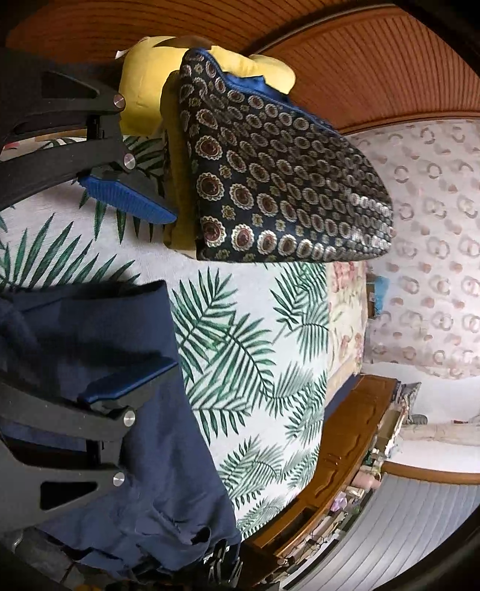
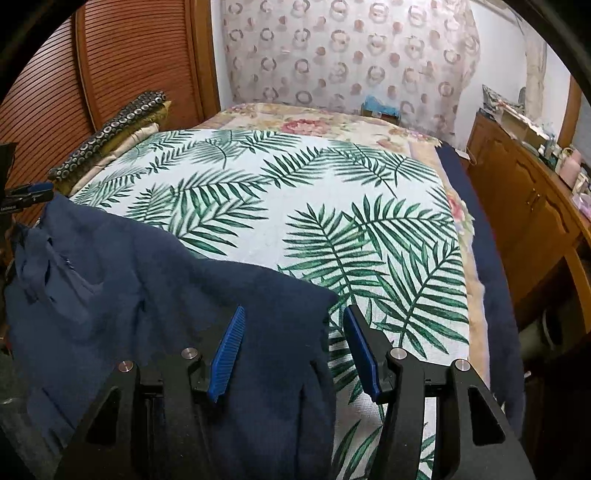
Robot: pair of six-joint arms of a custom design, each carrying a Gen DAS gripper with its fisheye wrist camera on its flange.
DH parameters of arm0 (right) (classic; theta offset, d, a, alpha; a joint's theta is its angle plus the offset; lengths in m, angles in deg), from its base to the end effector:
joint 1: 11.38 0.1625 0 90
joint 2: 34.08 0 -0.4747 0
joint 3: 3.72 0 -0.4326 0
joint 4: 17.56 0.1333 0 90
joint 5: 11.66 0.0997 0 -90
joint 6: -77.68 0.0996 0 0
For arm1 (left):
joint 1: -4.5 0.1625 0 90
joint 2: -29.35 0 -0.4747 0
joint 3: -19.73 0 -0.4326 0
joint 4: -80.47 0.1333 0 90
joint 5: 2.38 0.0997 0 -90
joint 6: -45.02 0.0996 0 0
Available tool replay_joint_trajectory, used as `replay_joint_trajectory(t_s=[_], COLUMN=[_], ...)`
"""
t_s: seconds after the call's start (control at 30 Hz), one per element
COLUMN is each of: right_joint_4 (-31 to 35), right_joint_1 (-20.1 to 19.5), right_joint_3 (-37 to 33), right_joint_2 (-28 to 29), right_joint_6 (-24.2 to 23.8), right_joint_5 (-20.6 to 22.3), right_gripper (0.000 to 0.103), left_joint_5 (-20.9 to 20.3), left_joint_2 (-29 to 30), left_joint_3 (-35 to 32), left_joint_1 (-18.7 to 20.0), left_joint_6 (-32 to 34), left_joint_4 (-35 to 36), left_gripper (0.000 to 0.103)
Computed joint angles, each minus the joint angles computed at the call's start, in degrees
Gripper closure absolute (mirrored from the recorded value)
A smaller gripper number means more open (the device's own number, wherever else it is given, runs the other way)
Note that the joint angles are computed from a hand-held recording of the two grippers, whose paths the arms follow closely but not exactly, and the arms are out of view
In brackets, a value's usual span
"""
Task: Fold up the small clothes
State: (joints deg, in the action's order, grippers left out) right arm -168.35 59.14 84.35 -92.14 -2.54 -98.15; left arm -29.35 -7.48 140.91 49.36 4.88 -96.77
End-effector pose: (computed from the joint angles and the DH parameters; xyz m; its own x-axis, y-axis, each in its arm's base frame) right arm -0.1228 -0.7651 0.3146 -0.4440 -0.7467 0.4954 -0.8889 0.4365 -0.1388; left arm -0.2151 -0.5273 -0.0235 -0.7253 -0.2326 -0.6480 0.3144 0.7254 -0.6124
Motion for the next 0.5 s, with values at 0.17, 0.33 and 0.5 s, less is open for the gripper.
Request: replay_joint_trajectory(t_s=[0.17,0.33,0.5], right_joint_4=[-0.11,0.0,2.94], right_joint_1=[-0.11,-0.06,0.43], right_joint_3=[-0.73,-1.35,-2.64], right_joint_2=[0.44,0.91,1.42], right_joint_6=[0.59,0.59,0.38], right_joint_5=[-0.03,-0.6,-1.18], right_gripper=[0.043,0.041,0.041], left_joint_5=[-1.58,-3.39,-5.71], left_joint_2=[0.26,0.37,0.33], left_joint_3=[-0.43,-0.54,-0.75], left_joint_1=[1.09,2.17,3.11], left_joint_6=[-0.45,-0.53,0.81], left_joint_4=[1.58,2.12,0.81], left_gripper=[0.028,0.028,0.028])
